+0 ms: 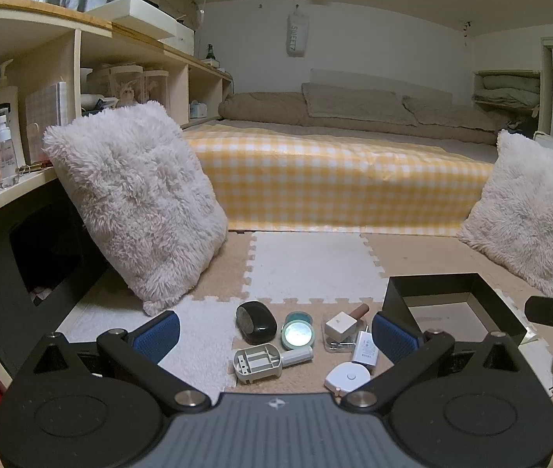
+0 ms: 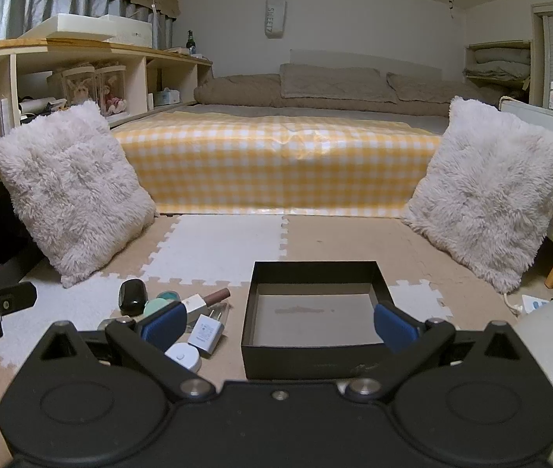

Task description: Organize rigid objects

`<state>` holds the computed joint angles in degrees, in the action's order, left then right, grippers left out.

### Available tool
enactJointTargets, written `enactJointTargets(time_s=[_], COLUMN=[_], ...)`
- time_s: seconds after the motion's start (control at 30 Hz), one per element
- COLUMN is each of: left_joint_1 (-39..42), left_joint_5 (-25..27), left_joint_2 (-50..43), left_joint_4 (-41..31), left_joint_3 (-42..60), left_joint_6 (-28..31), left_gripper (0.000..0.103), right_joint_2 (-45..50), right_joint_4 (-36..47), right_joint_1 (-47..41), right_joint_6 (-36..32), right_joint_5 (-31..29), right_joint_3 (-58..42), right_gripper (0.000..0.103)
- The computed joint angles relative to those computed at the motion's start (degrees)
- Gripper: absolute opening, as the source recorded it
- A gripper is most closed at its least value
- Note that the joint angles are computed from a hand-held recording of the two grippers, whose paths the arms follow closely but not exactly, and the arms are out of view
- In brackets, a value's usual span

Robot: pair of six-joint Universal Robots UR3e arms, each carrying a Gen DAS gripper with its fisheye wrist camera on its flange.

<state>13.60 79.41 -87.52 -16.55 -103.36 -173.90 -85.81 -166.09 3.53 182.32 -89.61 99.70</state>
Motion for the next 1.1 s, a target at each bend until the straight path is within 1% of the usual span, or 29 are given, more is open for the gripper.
enactJointTargets(time_s=[1.1], left_joint_1=[-0.10], left_joint_5=[0.10], left_joint_2=[-0.17], left_joint_4=[-0.50], left_joint_3=[0.44], left_joint_6=[-0.14], left_gripper=[0.103], right_joint_2=[0.04], right_joint_4=[0.06], right_joint_1=[-0.17], right_joint_6=[-0.10], right_joint_5=[-0.03], right_joint_3=[0.27], right_gripper=[0.103])
